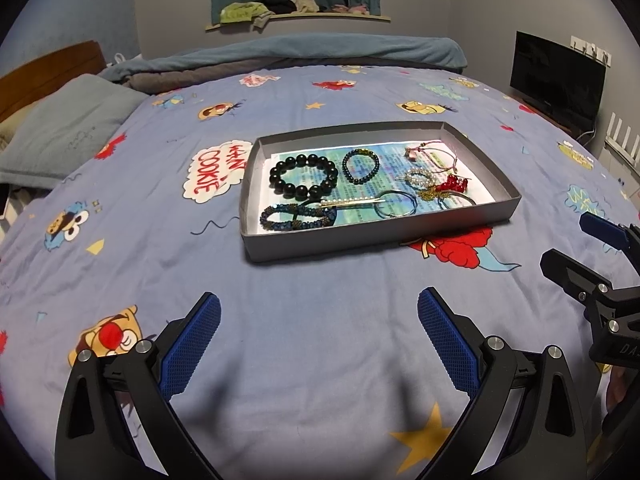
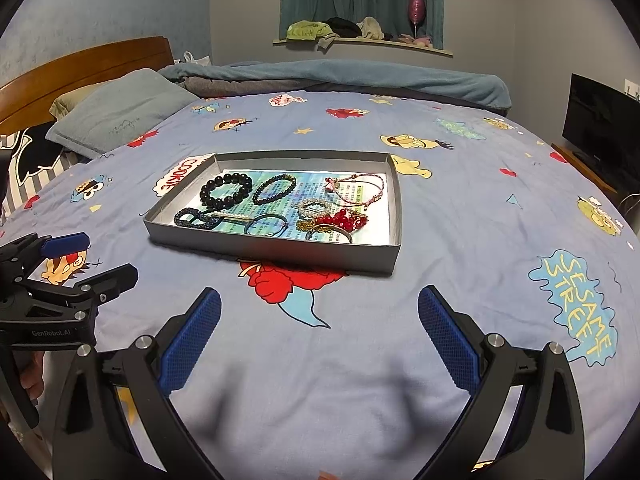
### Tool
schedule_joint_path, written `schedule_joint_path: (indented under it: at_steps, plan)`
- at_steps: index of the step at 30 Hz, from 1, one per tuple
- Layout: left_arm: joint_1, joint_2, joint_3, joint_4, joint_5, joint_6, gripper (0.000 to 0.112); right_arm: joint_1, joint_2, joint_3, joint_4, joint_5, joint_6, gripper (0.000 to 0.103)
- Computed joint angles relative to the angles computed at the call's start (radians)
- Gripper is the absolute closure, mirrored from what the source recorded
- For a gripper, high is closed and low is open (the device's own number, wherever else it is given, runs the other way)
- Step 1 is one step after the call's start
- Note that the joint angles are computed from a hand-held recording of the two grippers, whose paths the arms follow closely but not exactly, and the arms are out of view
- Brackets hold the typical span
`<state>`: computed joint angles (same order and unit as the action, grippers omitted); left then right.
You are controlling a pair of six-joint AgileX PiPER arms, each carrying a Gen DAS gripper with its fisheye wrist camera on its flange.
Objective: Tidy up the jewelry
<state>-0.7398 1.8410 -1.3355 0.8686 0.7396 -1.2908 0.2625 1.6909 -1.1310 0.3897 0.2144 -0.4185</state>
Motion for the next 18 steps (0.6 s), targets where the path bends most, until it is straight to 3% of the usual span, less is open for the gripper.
schedule_joint_path:
  at_steps: [18]
  plan:
    - [0.003, -0.005, 0.001, 0.000, -0.007, 0.007, 0.014, 0.004, 0.006, 0.005, 0.000, -0.013, 0.002, 0.006]
